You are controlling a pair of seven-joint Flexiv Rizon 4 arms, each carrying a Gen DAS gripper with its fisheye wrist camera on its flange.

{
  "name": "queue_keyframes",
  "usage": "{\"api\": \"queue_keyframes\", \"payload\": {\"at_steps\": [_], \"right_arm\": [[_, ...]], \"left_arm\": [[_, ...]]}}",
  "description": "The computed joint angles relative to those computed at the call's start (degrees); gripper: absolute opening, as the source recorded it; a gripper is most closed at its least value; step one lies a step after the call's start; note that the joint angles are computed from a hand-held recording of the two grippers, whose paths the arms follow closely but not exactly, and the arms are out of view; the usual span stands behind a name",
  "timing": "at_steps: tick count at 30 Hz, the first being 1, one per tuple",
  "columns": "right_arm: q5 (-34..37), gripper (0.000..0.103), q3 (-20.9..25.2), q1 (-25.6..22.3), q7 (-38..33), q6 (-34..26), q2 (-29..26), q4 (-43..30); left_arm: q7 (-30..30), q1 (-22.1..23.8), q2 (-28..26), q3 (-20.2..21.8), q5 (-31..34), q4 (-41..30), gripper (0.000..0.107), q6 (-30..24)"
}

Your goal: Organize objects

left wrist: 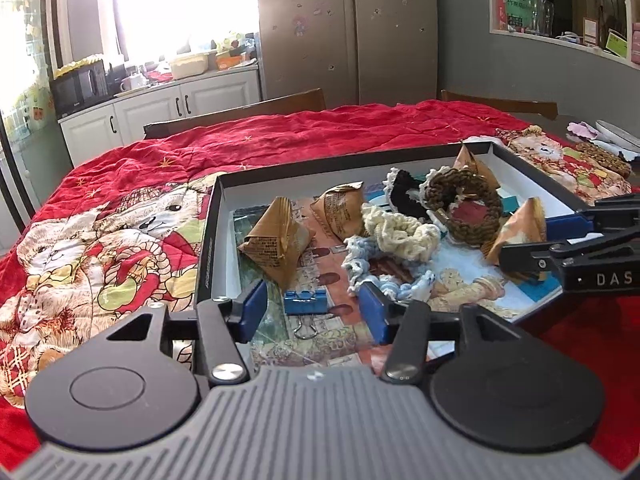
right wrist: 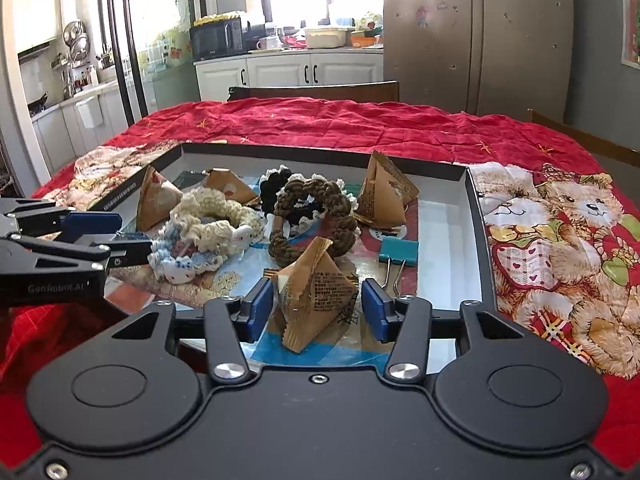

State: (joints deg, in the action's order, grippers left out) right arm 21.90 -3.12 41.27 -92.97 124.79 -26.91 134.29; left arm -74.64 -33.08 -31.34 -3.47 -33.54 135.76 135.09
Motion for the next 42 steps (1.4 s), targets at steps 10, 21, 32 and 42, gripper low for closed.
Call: {"api": "queue_keyframes", "payload": {"at_steps": [10, 21, 32, 42], "right_arm": [[1.1, 0.054, 2.0, -0.3, -1.1, 2.9, 2.5, 1.7], [9.1, 0.057, 1.7, 4.0, -7.3, 1.9, 9.4, 3.3], [31.5, 0.062, -1.3, 12.8, -29.5, -1.8, 19.7, 0.6], [61.1, 0.069, -0.8, 12.5, -63.4, -5.2, 29.5, -6.9]], "left_arm": [[1.0, -2.3, 2.1, -0.3, -3.5, 1.6, 0.078, 3.4], [1.4, -3.7, 6.3, -2.1, -6.6, 4.9, 0.087, 6.8], [2.5, -5.7, 10.1, -3.9, -9.7, 7.5, 0.09, 9.6], [3.8, -9.5, 13.0, -6.2, -16.6, 10.7, 0.098, 12.7]]}}
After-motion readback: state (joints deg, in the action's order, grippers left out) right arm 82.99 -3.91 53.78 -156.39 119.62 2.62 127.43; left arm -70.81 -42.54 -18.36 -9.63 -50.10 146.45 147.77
